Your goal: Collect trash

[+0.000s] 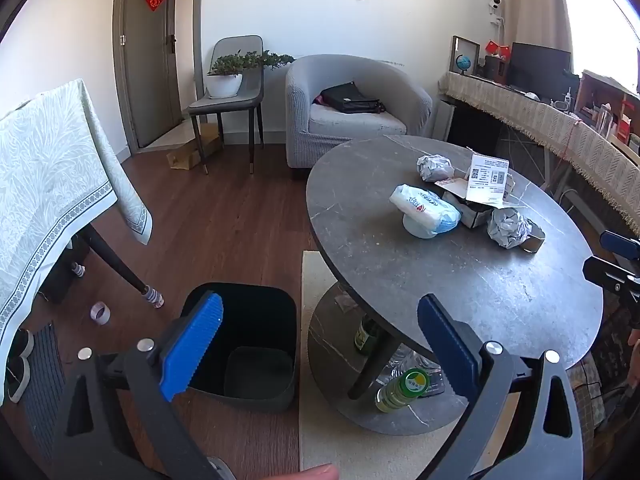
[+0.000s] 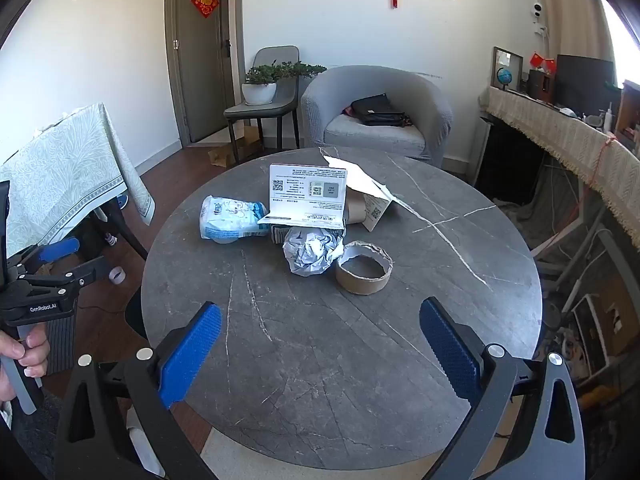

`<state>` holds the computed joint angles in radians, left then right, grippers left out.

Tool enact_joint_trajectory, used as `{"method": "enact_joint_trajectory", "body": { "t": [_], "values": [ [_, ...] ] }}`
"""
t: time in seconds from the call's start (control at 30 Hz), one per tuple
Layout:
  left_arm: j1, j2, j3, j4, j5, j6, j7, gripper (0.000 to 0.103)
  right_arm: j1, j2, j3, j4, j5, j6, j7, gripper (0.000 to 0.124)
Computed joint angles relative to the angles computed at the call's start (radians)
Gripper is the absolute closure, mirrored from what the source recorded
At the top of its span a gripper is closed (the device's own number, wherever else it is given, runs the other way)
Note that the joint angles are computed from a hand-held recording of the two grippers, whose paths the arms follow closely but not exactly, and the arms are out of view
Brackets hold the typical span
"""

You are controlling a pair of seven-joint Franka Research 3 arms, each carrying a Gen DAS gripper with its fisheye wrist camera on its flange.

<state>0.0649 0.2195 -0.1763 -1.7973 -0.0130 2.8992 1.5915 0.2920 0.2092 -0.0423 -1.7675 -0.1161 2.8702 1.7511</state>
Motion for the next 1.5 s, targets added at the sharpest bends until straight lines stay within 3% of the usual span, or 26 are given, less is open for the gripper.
{"method": "enact_joint_trajectory", "body": {
  "t": [1.5],
  "values": [
    [0.001, -0.016, -0.003, -0.028, -0.012, 0.007, 0.002, 0.003, 0.002, 0.002, 0.000, 0.007, 0.000, -0.001, -0.006, 0.024]
  ]
}}
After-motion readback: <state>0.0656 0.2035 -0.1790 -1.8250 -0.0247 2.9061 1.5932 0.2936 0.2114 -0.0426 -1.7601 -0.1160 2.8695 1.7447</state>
